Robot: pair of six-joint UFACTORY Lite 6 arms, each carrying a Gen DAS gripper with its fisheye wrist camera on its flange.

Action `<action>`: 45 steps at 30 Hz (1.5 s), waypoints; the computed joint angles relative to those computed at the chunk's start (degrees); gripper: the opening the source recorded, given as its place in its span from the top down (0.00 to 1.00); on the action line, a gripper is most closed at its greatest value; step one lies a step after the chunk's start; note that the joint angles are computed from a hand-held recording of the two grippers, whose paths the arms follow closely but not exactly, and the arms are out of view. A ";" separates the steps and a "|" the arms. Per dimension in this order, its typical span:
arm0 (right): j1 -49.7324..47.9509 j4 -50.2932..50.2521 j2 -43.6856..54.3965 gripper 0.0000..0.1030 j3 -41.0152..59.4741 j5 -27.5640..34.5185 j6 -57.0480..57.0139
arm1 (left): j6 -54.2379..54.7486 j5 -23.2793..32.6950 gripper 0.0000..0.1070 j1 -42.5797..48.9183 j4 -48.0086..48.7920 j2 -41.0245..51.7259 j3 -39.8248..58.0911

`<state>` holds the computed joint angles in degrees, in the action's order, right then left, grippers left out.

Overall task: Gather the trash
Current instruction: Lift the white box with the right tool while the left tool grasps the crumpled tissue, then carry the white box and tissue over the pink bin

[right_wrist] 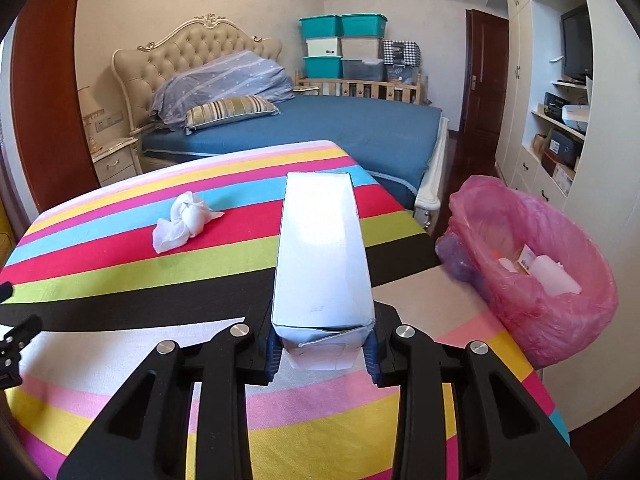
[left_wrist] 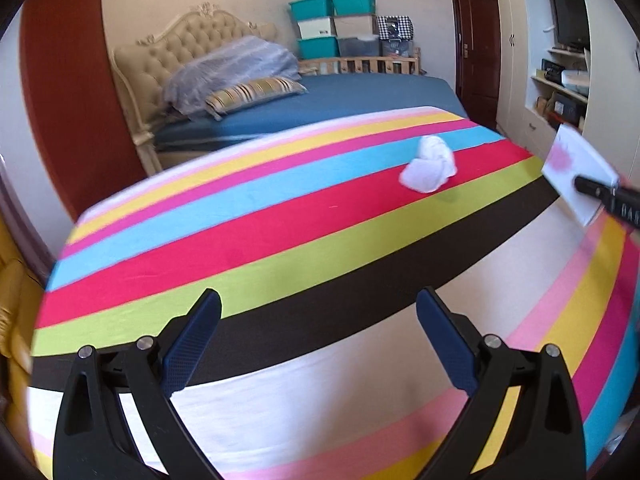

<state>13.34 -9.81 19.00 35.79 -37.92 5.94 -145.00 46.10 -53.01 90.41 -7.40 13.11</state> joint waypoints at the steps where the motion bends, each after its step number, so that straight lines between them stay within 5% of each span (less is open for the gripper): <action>1: 0.27 -0.12 -0.44 0.70 -0.50 -0.24 0.48 | -0.58 -1.65 0.11 2.18 2.53 1.91 1.91; 10: -0.15 -2.28 -2.10 0.69 -2.92 -2.49 1.50 | 1.63 -13.35 0.11 15.83 17.27 28.27 31.23; 21: -2.71 -9.12 -1.94 0.69 -2.63 -3.29 4.93 | 21.05 -19.99 0.13 24.35 3.45 47.43 61.38; 22: -2.81 -9.54 -1.82 0.69 -2.49 -3.20 5.26 | 23.02 -20.79 0.16 24.84 1.89 48.63 63.51; 26: -3.92 -12.33 -1.04 0.69 -1.61 -3.06 7.11 | 31.24 -25.72 0.51 26.44 -4.97 51.98 68.84; 29: -3.98 -12.66 -1.04 0.69 -1.56 -2.98 7.31 | 24.60 -26.11 0.69 26.03 1.24 49.97 65.49; 36: -2.53 -10.97 -0.87 0.69 -1.17 -1.75 5.25 | -4.85 -16.66 0.69 18.38 22.19 34.79 40.34; 45: -0.46 -8.63 -0.14 0.69 0.09 0.61 2.81 | -11.78 -1.28 0.69 -3.55 7.08 16.62 14.85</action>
